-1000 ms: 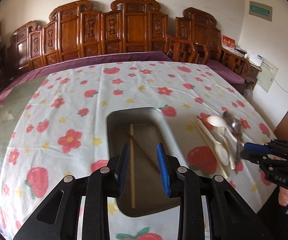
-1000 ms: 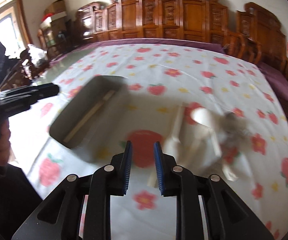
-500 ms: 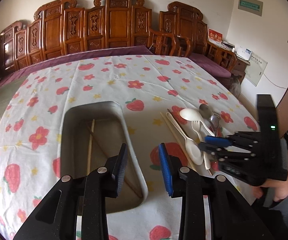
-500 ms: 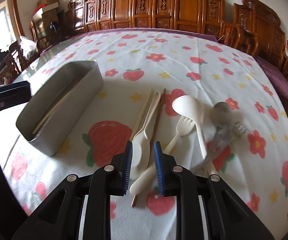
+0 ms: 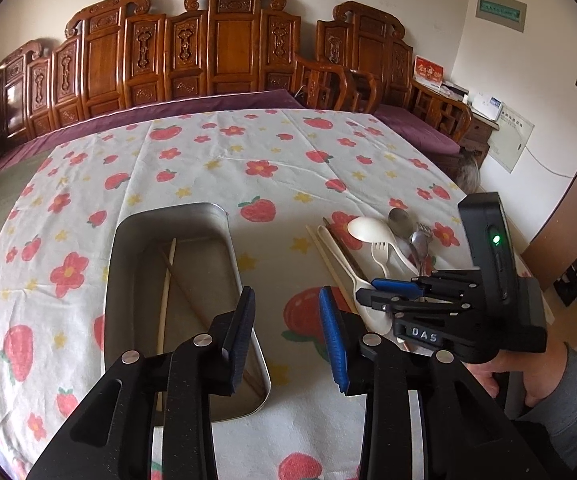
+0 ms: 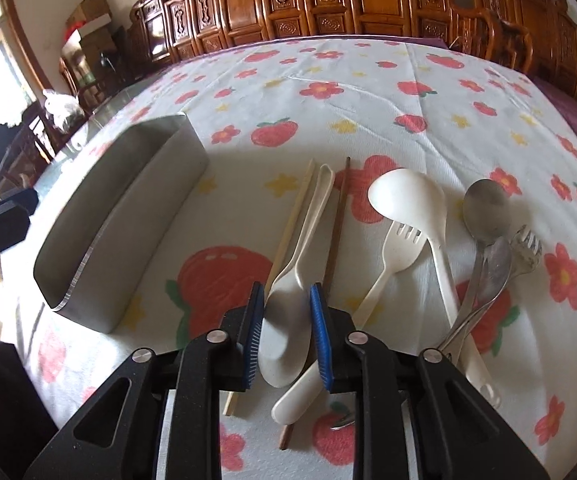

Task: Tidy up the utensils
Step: 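Grasp a white plastic spoon with the right tool while the left tool returns to the utensils, then close the left tool on a wooden chopstick while the right tool lifts the white spoon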

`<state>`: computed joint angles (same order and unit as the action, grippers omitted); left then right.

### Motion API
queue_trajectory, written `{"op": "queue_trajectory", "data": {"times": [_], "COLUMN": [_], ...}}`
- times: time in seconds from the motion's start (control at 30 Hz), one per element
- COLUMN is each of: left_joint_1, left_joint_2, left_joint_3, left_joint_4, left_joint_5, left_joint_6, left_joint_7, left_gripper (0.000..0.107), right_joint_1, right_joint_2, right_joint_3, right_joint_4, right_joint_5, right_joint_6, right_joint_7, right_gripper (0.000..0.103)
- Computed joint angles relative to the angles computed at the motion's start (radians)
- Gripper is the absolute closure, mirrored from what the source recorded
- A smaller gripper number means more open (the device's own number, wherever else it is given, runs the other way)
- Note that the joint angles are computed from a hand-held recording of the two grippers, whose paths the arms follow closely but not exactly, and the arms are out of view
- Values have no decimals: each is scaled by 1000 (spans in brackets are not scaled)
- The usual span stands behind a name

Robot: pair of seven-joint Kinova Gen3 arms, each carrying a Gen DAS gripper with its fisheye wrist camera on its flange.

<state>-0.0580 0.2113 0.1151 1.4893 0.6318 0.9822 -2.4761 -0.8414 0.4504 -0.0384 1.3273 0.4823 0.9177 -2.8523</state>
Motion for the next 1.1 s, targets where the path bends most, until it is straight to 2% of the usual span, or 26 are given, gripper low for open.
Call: {"op": "queue_trajectory", "data": {"times": [0.1,0.33,0.4,0.63,0.93,1.1], "left_joint_1": [7,13,13,24,79,121], "left_joint_2": [1,6,6,6,10,11], "left_joint_3": [-1,1,2,7,16,28], "left_joint_4": [4,1,1,6,38,67], "left_joint_5": [-14,-39,-41,-56,-112,-155], "left_joint_6": [-11,-15,-14,-13,-36,-71], "left_joint_7": [4,24,22,18,75,111], "left_gripper": [76,76,76,76,76,76], "right_joint_1": [5,16,5,-50,-123,-129], "right_joint_2": [-8,29,19,-68,-163,-187], "right_joint_3": [-6,-17,-9,11,-67,-111], "right_joint_4": [4,-44,-32,25,66,99], "right_joint_5": [-7,-61,-54,37,175,212], "right_joint_6": [-19,1,-16,-25,167,227], "right_joint_7": [2,62,55,-45,-187,-232], "right_gripper": [89,89,95,95,95,95]}}
